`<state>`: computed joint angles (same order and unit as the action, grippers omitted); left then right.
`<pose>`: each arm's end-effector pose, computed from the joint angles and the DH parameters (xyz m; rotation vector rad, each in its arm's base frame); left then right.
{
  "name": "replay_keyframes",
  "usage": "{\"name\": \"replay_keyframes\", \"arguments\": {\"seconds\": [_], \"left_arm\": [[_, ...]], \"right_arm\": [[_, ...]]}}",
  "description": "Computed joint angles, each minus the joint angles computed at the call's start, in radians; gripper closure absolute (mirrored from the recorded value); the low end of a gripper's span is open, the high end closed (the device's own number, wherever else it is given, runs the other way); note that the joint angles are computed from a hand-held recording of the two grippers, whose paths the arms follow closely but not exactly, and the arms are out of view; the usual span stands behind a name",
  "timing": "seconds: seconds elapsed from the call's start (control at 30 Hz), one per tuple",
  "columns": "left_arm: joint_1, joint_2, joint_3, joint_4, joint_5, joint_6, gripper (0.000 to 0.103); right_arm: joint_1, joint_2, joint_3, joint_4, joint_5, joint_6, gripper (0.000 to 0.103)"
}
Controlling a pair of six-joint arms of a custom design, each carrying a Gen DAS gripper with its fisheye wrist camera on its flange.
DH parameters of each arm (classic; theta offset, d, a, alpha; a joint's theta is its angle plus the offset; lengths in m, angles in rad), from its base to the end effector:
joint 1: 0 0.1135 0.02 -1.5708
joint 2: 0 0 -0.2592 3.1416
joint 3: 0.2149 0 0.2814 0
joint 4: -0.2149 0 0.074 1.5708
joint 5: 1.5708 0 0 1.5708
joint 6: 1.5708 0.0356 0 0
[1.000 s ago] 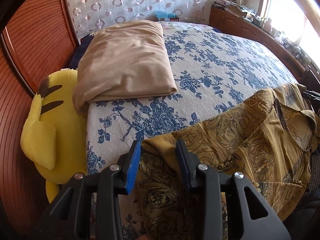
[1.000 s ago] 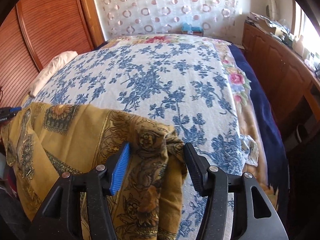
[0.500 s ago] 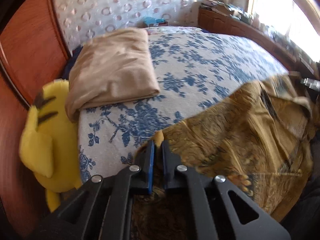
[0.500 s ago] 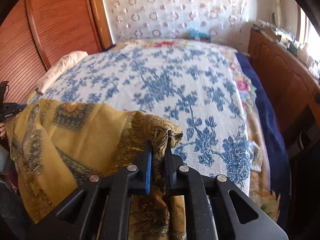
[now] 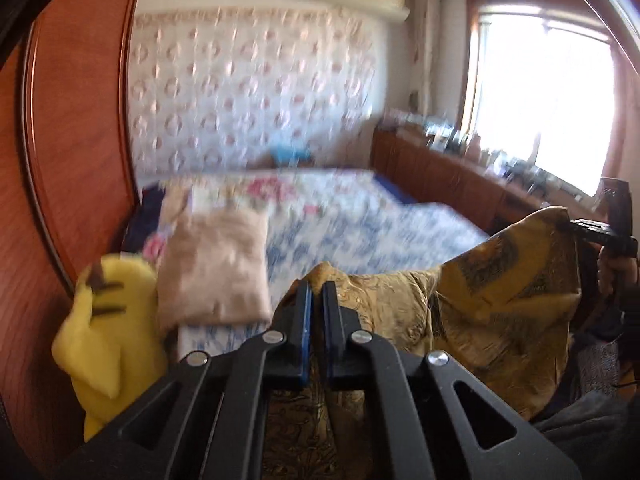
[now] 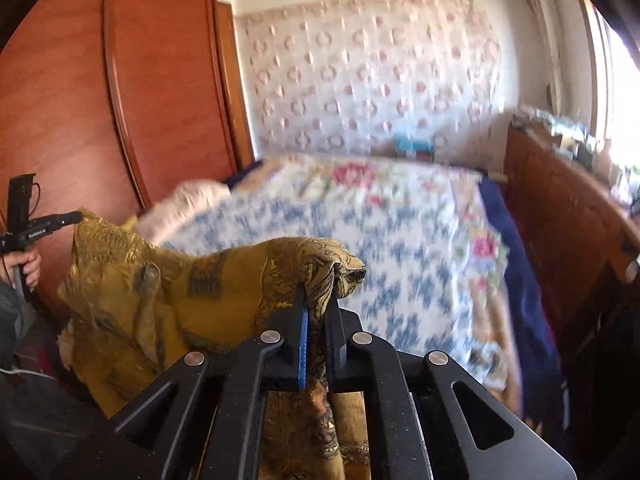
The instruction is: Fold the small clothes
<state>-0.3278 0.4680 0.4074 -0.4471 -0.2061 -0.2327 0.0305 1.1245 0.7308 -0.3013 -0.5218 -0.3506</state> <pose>0.1556 -0.0452 0.2208 -0.0273 2.0692 -0.1307 0.2649 0.0258 0.2301 -0.6778 2.0809 0.4103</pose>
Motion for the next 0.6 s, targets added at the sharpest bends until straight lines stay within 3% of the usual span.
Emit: {"name": "replay_keyframes", "arguments": {"seconds": [0.13,0.27,0.43,0.6], "left_arm": [[-0.155,-0.047,0.118,-0.045,-0.131,0.009,0.101],[-0.235,-0.043,0.229,-0.022,-0.220,0.058,0.101],[-0.155,-0.030,0.351,-0.012,-0.147,0.130,0.101],[0.062,0.060,0.439,0.041,-0.001,0.176,0.101]], "right_arm": [[-0.031,-0.175,0.080,-0.146,-0.035,-0.047,0.100],[-0.055,-0.248,0.205,-0.245,-0.062,-0.064,0.100],[-0.090,-0.258,0.393,-0.320,-0.127,-0.064,0.100],[-0.016,-0.167,0.549,-0.322,-0.016,-0.089,0.100]]}}
